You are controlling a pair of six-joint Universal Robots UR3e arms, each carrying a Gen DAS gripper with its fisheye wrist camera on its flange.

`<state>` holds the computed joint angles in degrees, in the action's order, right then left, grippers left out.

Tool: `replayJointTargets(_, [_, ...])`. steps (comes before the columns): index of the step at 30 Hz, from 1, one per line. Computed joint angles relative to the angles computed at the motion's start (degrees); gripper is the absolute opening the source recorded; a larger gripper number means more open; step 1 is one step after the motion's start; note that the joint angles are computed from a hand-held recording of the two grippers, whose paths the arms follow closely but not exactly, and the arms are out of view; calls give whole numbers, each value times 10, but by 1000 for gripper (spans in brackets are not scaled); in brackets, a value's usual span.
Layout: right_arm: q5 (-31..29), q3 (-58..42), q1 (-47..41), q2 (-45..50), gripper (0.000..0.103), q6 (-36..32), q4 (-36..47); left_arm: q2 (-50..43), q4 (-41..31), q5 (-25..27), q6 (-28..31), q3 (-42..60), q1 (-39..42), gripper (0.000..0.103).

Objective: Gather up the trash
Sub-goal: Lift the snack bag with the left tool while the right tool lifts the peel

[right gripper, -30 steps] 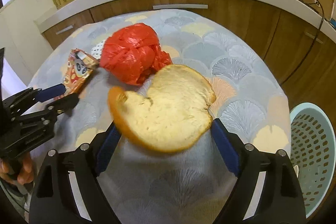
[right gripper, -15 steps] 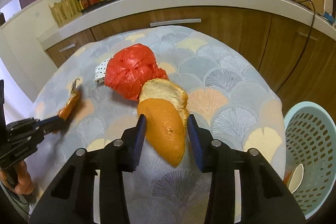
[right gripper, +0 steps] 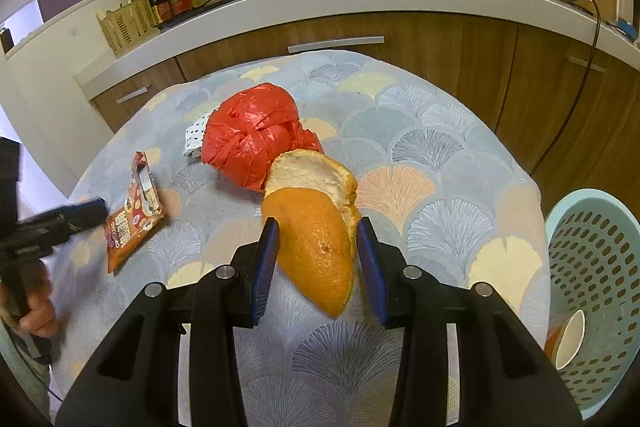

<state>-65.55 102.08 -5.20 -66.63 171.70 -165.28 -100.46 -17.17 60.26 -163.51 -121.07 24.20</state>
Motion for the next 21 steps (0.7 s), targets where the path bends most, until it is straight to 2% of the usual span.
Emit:
replayJointTargets(1, [1,-1,0,1,38,0,0,-2,34,26,2,-8,-18,67])
replayJointTargets(5, [-1,-1,0,1,41,-1,1,-30,76,154,-14,10,-102,68])
replayJointTargets(7, [-2,-2,2,1,42,-2,2,-43,82,188,-20,25,-127,67])
replayJointTargets(9, [-5,-1,3,1,42,-3,1,-38,52,154,-22,43,-113,58])
replayJointTargets(10, [-5,0,3,0,42,-3,0,-26,40,128,-17,41,-95,57])
replayJointTargets(13, [-5,0,4,1,43,-3,0,-17,19,63,-11,53,-65,62])
replayJointTargets(14, [-6,0,4,1,44,-2,0,-18,10,52,-5,61,-61,64])
replayJointTargets(17, [-5,-1,4,1,44,-4,1,-58,23,65,9,103,-73,65])
replayJointTargets(19, [-5,-1,4,0,44,-4,2,-81,17,24,24,118,-59,66])
replayJointTargets(20, [-5,-1,4,0,44,-4,2,-97,-11,-6,44,137,-49,66])
replayJointTargets(21, [-5,-1,4,0,44,-5,2,-110,-41,-13,54,156,-48,66])
